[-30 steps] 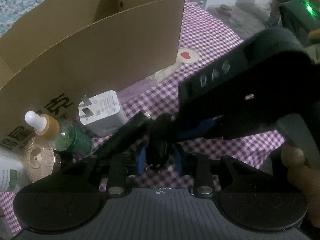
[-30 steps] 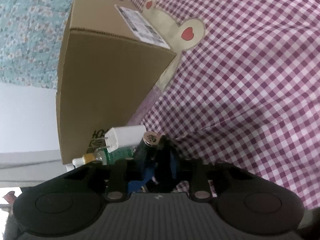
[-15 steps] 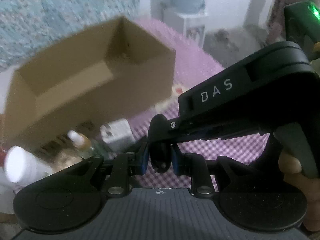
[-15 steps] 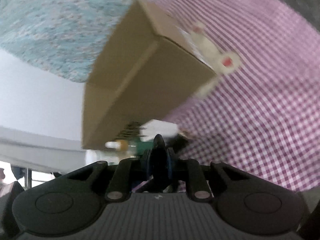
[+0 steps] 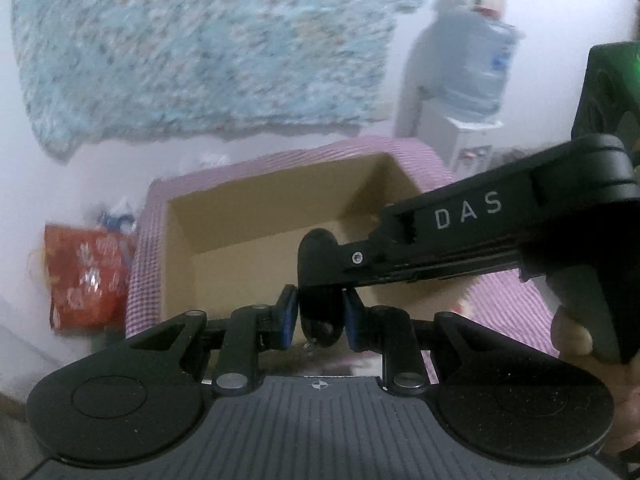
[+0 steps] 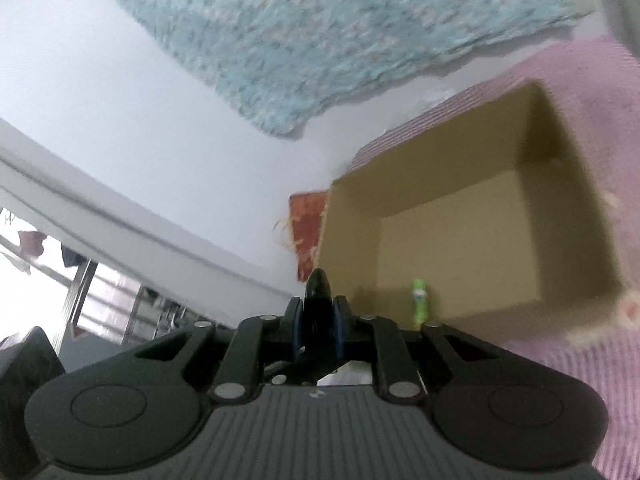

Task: Organize rigid objects
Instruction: 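Carry the black tube into the box and open the right tool, then move the open right tool back toward the remaining black tube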

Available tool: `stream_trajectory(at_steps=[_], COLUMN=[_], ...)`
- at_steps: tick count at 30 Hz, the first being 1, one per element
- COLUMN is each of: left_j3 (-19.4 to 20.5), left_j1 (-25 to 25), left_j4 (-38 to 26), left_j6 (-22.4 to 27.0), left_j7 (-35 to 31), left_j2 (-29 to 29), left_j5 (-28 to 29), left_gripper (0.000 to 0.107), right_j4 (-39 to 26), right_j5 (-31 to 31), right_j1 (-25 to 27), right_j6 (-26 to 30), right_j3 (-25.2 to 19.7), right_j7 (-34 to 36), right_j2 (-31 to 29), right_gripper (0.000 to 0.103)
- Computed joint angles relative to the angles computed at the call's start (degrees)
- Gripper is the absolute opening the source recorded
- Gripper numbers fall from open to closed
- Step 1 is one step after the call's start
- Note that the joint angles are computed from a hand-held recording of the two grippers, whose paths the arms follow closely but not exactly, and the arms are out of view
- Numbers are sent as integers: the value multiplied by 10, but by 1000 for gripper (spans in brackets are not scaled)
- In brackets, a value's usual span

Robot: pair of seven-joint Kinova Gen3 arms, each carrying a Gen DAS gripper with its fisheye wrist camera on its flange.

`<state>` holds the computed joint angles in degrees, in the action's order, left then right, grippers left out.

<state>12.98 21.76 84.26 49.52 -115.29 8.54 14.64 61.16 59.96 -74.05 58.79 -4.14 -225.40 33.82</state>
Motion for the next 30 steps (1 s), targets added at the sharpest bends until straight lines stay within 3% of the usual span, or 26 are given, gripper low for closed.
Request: stream_trajectory(at_steps=[6,10,13,17,20,26,30], left_j3=[-23,-35,-42,-46,-46,-36,-20], left_j1=[32,47,53,52,49,31,-2], left_j4=[-145,-210,-241,-255,-244,-193,-132], left_j6=[108,165,189,201,187,144,105], left_j7=[108,148,169,182,185,175,134], left_j2=[126,186,216,224,218,174,118], left_j5=[-76,-105,-117,-124,-123,-105,-66], left_gripper=[23,24,24,36,37,39,40], right_j4=[-18,-68,-95,-123,-121,-45,50], right_j5=[-134,-204,-264,-357,-420,-431,-405], right_j1=[159,265,301,302,288,242,158], right_j6=[-124,-126,-122,-129,-150,-201,-245], right_j3=[-63,-164,-188,-149,-99,-21,72], right_j7=[140,233,300,366,399,376,300], right_j2=[16,64,94,123,128,78,10], right_gripper=[17,17,17,17,19,20,20])
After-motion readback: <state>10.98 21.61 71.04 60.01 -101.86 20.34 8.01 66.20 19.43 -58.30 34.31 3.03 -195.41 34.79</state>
